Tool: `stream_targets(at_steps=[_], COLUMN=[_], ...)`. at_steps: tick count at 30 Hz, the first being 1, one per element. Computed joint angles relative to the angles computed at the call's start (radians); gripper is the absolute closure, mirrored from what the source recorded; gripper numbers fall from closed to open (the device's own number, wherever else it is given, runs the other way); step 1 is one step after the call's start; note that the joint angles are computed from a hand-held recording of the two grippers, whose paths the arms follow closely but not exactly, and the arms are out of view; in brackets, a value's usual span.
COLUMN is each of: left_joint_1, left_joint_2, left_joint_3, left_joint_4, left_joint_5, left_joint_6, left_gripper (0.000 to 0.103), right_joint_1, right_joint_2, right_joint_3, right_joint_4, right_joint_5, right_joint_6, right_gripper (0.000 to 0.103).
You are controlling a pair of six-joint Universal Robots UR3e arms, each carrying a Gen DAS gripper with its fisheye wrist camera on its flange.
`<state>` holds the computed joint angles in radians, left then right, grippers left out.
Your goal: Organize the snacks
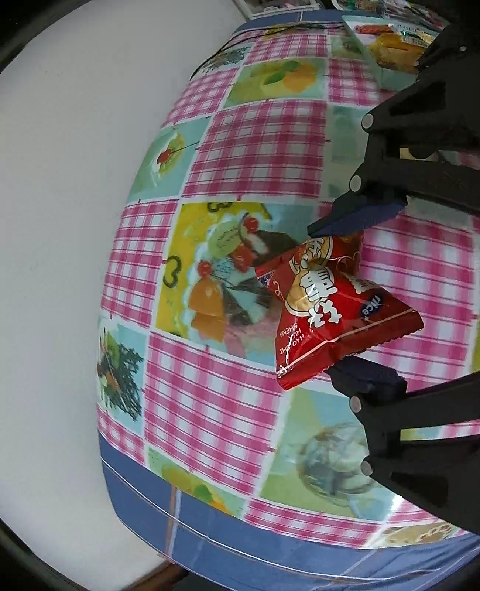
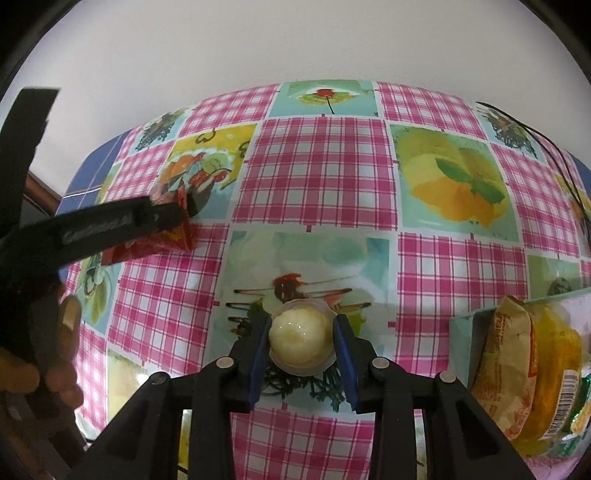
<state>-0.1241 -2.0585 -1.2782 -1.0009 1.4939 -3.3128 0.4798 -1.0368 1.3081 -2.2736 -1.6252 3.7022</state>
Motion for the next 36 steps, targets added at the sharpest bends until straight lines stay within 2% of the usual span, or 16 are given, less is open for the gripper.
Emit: stream_targets(at_steps=[9, 11, 12, 18, 20, 21, 22, 23, 26, 29, 36], left_joint_1=[-0.006, -0.01, -0.013, 0.002, 0.027, 0.042, 0.059, 0.071, 0.099, 0.118, 0.158], left_joint_2=[0.289, 0.326, 0.342, 0.456, 0.479, 0.486, 0.49, 0.492, 0.491, 0.486, 0.498], left_joint_3=[-0.338, -0.36, -0.373, -0.448, -0.46, -0.465, -0.467, -0.467, -0.478, -0.49, -0.523], left_joint_4=[0.069, 0.053, 0.05, 0.008, -0.002, -0.003, -0.009, -0.013, -0.006, 0.004, -0.007], left_joint_5=[-0.033, -0.032, -0.028, -0.053, -0.064, -0.069, -0.075, -0.08, -0.102, -0.137, -0.16], left_joint_6=[-0.082, -0.095, -0.102, -0.125, -0.12, -0.119, -0.118, -0.116, -0.111, -0.111, -0.093], left_gripper=[0.041, 0.041, 0.041, 0.041, 0.041, 0.041, 0.041, 0.041, 0.041, 0.041, 0.041], right_joint_1=[0.003, 0.008, 0.01, 0.041, 0.041, 0.038, 0.034, 0.028, -0.001, -0.025, 0.036], right_joint_2=[-0.155, -0.19, -0.211, -0.255, -0.229, -0.213, -0.203, -0.197, -0.203, -0.206, -0.127], right_joint_3=[0.132, 0.161, 0.179, 0.22, 0.206, 0.194, 0.188, 0.193, 0.244, 0.278, 0.107], right_joint_4=[0.013, 0.012, 0.01, 0.002, -0.001, 0.0, -0.001, -0.015, -0.091, -0.141, 0.025], right_joint_5=[0.028, 0.03, 0.033, -0.013, -0.005, 0.004, 0.012, 0.027, 0.097, 0.16, 0.126], right_joint_6=[0.031, 0.045, 0.054, 0.085, 0.07, 0.065, 0.07, 0.077, 0.103, 0.177, 0.229], right_gripper=[0.072, 0.093, 0.094, 0.093, 0.086, 0.067, 0.043, 0.035, 0.032, 0.033, 0.032])
